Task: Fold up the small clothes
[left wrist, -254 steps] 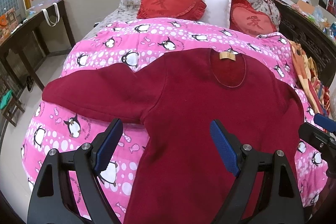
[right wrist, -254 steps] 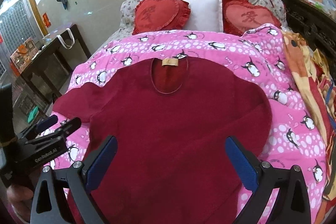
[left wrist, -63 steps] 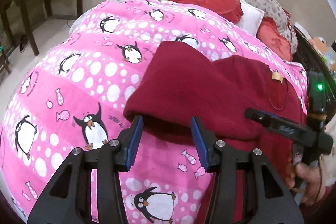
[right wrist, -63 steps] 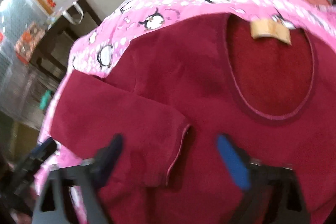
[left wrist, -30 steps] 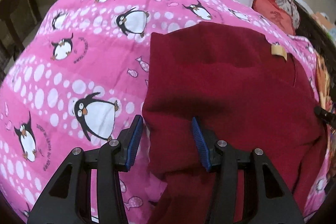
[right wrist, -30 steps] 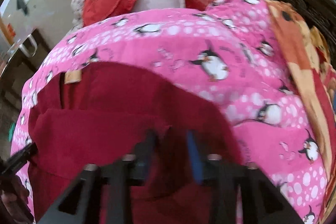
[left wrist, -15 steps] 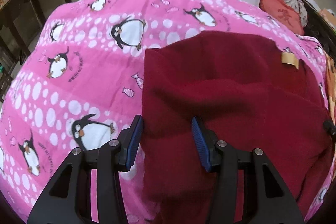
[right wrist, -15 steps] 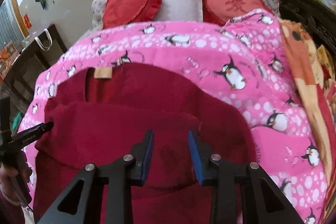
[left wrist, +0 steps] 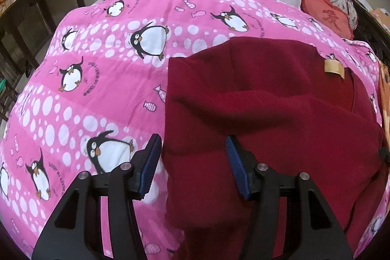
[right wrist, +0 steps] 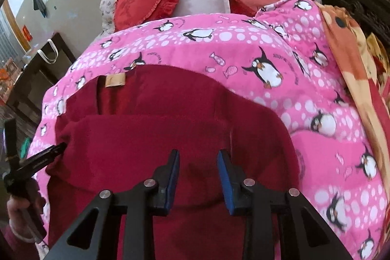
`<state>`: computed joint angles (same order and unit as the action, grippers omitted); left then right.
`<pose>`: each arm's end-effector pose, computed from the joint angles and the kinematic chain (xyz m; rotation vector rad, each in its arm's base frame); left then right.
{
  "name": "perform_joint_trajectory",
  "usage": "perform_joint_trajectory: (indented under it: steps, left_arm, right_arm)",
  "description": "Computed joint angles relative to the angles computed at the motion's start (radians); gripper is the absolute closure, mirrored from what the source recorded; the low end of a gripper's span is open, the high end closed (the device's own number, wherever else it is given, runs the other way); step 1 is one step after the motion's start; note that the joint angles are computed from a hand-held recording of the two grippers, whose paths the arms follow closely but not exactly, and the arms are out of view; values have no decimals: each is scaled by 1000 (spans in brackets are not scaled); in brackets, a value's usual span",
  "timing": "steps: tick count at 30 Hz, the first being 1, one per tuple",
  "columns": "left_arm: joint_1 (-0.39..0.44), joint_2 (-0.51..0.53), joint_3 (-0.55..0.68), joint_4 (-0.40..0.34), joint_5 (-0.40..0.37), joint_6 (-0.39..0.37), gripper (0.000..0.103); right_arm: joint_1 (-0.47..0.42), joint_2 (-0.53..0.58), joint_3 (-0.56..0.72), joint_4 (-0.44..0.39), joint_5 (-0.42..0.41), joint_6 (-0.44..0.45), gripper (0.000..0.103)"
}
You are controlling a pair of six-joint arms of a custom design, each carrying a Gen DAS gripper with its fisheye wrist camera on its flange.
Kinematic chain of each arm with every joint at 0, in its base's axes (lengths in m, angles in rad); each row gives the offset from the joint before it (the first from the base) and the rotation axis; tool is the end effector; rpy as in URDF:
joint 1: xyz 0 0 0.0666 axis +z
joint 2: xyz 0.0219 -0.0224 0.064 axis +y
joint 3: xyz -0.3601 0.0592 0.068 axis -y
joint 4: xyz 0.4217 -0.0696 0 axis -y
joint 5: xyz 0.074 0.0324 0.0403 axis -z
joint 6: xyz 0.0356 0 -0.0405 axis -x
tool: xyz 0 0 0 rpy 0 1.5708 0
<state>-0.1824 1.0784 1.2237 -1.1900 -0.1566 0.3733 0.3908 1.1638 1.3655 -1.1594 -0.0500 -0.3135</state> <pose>0.3781 -0.0645 0.4466 -0.3018 2.5772 0.0041 0.3858 0.1604 0.4830 -0.1193 2.5593 0.3398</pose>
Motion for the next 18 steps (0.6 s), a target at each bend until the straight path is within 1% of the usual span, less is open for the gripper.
perform_joint_trajectory:
  steps: [5, 10, 14, 17, 18]
  left_arm:
    - [-19, -38, -9, -19, 7, 9, 48]
    - [-59, -75, -41, -49, 0, 33, 48]
    - [-90, -112, -56, -72, -19, 57, 48]
    - [-102, -143, -58, -91, 3, 89, 48]
    - [-108, -154, -59, -95, 11, 101, 48]
  right_arm:
    - [-3, -59, -51, 3, 17, -9, 68]
    - [-28, -23, -66, -23, 4, -1, 64]
    - [-37, -70, -78, -16, -20, -28, 63]
    - [-41, -120, -93, -37, -29, -24, 56]
    - [-43, -136, -102, -43, -31, -24, 55]
